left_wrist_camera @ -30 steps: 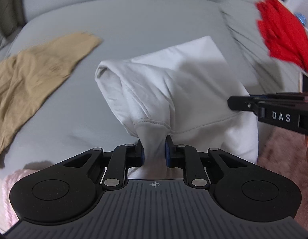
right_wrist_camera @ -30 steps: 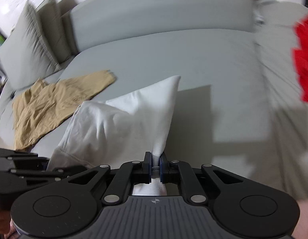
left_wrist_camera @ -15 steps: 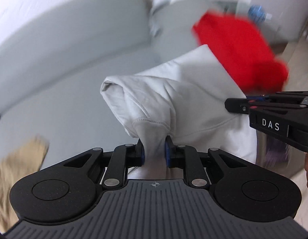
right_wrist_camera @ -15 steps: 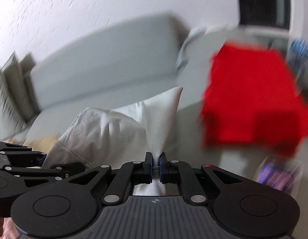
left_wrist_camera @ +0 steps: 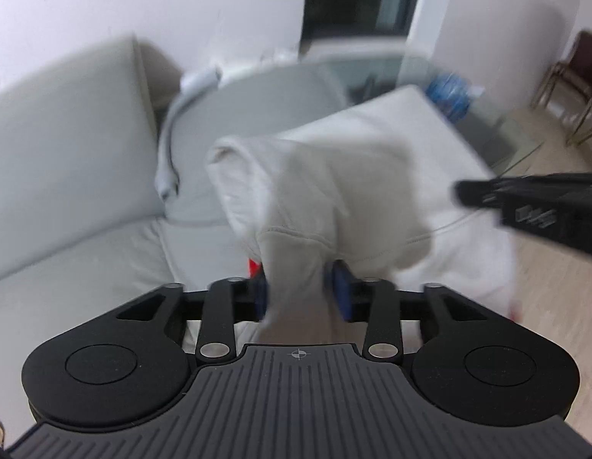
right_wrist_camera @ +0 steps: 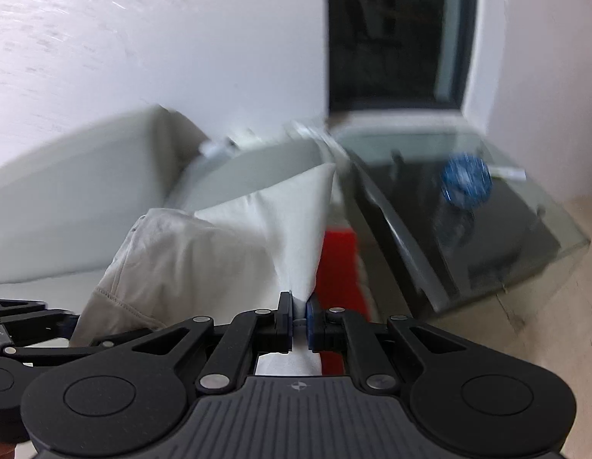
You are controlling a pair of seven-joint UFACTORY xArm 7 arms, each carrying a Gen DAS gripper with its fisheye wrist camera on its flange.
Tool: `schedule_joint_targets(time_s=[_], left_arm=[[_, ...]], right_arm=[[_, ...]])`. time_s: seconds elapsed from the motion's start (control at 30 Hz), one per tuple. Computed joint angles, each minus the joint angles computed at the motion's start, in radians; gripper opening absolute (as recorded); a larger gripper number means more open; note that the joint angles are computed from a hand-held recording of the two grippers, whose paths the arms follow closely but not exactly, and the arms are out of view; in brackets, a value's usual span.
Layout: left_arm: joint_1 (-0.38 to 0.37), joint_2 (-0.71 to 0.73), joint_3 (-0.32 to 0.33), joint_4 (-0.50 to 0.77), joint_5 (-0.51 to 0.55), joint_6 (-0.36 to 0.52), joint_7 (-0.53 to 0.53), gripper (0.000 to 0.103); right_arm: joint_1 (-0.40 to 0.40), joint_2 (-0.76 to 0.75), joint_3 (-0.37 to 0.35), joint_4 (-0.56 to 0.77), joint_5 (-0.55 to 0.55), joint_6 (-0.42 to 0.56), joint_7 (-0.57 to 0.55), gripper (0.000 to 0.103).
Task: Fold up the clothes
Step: 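Lift the folded shirt with both grippers and carry it toward the red clothes, then lower the folded shirt onto the red clothes pile and open both grippers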
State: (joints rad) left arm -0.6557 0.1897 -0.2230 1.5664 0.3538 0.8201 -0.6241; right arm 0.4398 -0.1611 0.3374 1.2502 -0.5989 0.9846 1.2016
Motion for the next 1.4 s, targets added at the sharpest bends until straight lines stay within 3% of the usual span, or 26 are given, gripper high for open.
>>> schedule_joint_targets(time_s=[0.07, 0.13, 0.2, 0.27, 0.3, 0.33, 0.43, 0.53, 0.57, 0.6, 0.67, 0.73, 0.83, 0.93, 1.0, 1.07, 1.17, 1.3, 1.4], left_arm=[[-0.002, -0.028, 0.025, -0.072, -0.006, -0.035, -0.002, 0.055], [0.053, -0.136, 0.01, -0.246, -0.022, -0.189, -0.006, 0.063], [0.085, -0.223, 0.006, -0.378, 0.044, -0.315, -0.091, 0.062], [0.114, -0.253, -0.015, -0.433, 0.076, -0.426, -0.131, 0.052], [0.126, -0.256, -0.028, -0.447, 0.086, -0.479, -0.142, 0.037], [0.134, -0.248, -0.04, -0.448, 0.096, -0.512, -0.144, 0.032], [0.124, -0.165, -0.062, -0.381, 0.118, -0.499, -0.094, 0.02], [0.084, -0.066, -0.041, -0.286, 0.153, -0.452, -0.088, 0.018], [0.064, -0.016, -0.023, -0.231, 0.131, -0.404, -0.081, 0.018], [0.082, 0.042, -0.047, -0.165, 0.067, -0.335, -0.066, 0.019], [0.084, 0.074, -0.04, -0.124, -0.101, -0.295, -0.031, 0.019], [0.065, 0.059, -0.02, -0.115, -0.129, -0.278, -0.03, 0.019], [0.044, -0.055, -0.002, -0.226, -0.087, -0.334, -0.019, 0.023], [0.05, -0.142, -0.027, -0.35, -0.099, -0.401, 0.001, 0.023], [0.044, -0.131, -0.048, -0.347, -0.106, -0.339, 0.023, 0.024], [0.034, -0.087, -0.058, -0.295, -0.131, -0.221, 0.023, 0.024], [0.033, -0.131, -0.053, -0.317, -0.147, -0.197, -0.02, 0.025], [0.051, -0.307, -0.068, -0.45, -0.148, -0.206, -0.002, 0.055], [0.061, -0.488, -0.094, -0.585, -0.174, -0.135, 0.002, 0.061]], right_arm=[[-0.009, -0.029, -0.008, -0.035, 0.005, 0.004, 0.017, 0.034], [-0.02, -0.102, -0.003, -0.107, -0.02, -0.056, 0.058, 0.054], [-0.036, -0.154, 0.023, -0.151, -0.046, -0.092, 0.072, 0.055], [-0.051, -0.189, 0.047, -0.189, -0.08, -0.153, 0.057, 0.034], [-0.056, -0.186, 0.053, -0.196, -0.084, -0.187, 0.032, 0.016], [-0.06, -0.177, 0.058, -0.199, -0.084, -0.214, 0.005, 0.013], [-0.034, -0.131, 0.107, -0.186, -0.086, -0.178, -0.117, 0.013], [-0.006, -0.12, 0.137, -0.19, -0.104, -0.107, -0.148, 0.013], [0.002, -0.105, 0.132, -0.193, -0.091, -0.075, -0.173, 0.011], [0.009, -0.085, 0.128, -0.194, -0.078, -0.032, -0.204, 0.01], [0.026, -0.074, 0.104, -0.203, -0.049, 0.014, -0.228, 0.01], [0.031, -0.098, 0.073, -0.198, 0.006, 0.013, -0.202, 0.01], [0.026, -0.159, 0.071, -0.197, 0.028, -0.001, -0.163, 0.016], [0.01, -0.191, 0.087, -0.21, 0.034, -0.058, -0.125, 0.018], [0.004, -0.168, 0.094, -0.212, 0.063, -0.079, -0.118, 0.018], [0.01, -0.116, 0.096, -0.193, 0.106, -0.039, -0.13, 0.017], [0.03, -0.119, 0.107, -0.16, 0.114, 0.022, -0.06, 0.018], [0.052, -0.175, 0.158, -0.123, 0.098, 0.039, 0.039, 0.043], [0.075, -0.146, 0.212, -0.067, 0.112, 0.076, 0.097, 0.048]])
